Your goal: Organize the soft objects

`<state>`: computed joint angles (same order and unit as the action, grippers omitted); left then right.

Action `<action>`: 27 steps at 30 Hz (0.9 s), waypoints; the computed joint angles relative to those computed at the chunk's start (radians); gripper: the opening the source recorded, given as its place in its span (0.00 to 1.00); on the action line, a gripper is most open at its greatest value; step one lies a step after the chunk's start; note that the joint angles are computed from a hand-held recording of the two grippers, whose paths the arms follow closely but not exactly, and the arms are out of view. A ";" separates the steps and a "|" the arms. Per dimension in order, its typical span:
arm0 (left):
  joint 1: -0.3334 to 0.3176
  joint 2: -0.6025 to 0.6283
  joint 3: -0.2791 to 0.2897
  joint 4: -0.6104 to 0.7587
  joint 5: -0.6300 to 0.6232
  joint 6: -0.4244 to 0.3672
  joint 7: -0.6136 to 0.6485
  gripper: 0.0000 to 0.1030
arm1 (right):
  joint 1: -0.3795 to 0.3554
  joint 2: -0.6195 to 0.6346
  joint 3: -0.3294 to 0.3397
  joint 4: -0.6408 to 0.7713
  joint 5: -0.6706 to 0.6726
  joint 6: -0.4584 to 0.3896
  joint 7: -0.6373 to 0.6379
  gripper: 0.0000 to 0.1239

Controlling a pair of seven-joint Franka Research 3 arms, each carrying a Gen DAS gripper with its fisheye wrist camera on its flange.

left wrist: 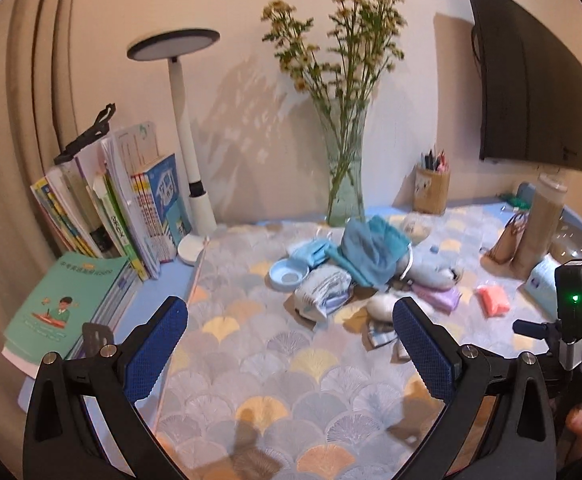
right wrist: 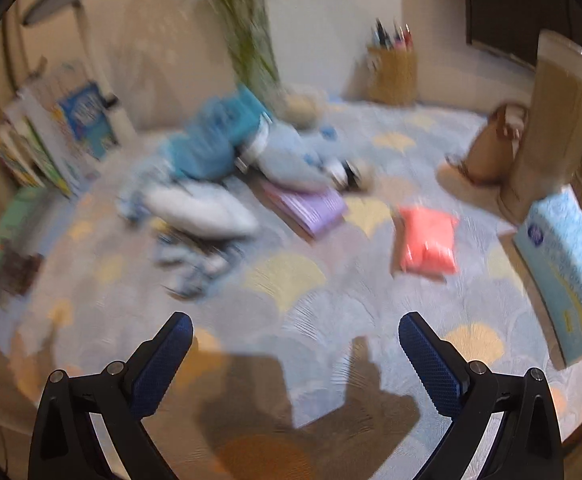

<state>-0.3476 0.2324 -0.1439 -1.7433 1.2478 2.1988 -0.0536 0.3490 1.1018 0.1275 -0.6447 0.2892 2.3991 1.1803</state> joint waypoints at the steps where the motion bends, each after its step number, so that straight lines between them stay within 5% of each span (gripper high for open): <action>1: -0.001 -0.010 0.000 -0.010 0.009 0.009 -0.008 0.99 | -0.008 -0.040 0.013 -0.056 0.016 0.015 -0.012 0.83; 13: -0.026 -0.003 -0.003 -0.003 0.073 -0.013 -0.115 0.99 | -0.072 -0.329 0.113 -0.505 0.179 0.396 -0.221 0.83; 18: -0.018 -0.021 -0.008 -0.023 0.094 0.001 -0.151 0.99 | -0.101 -0.368 0.163 -0.574 0.241 0.452 -0.320 0.83; 27: -0.018 -0.015 -0.012 -0.020 0.128 0.020 -0.149 0.99 | -0.085 -0.377 0.146 -0.587 0.257 0.461 -0.338 0.83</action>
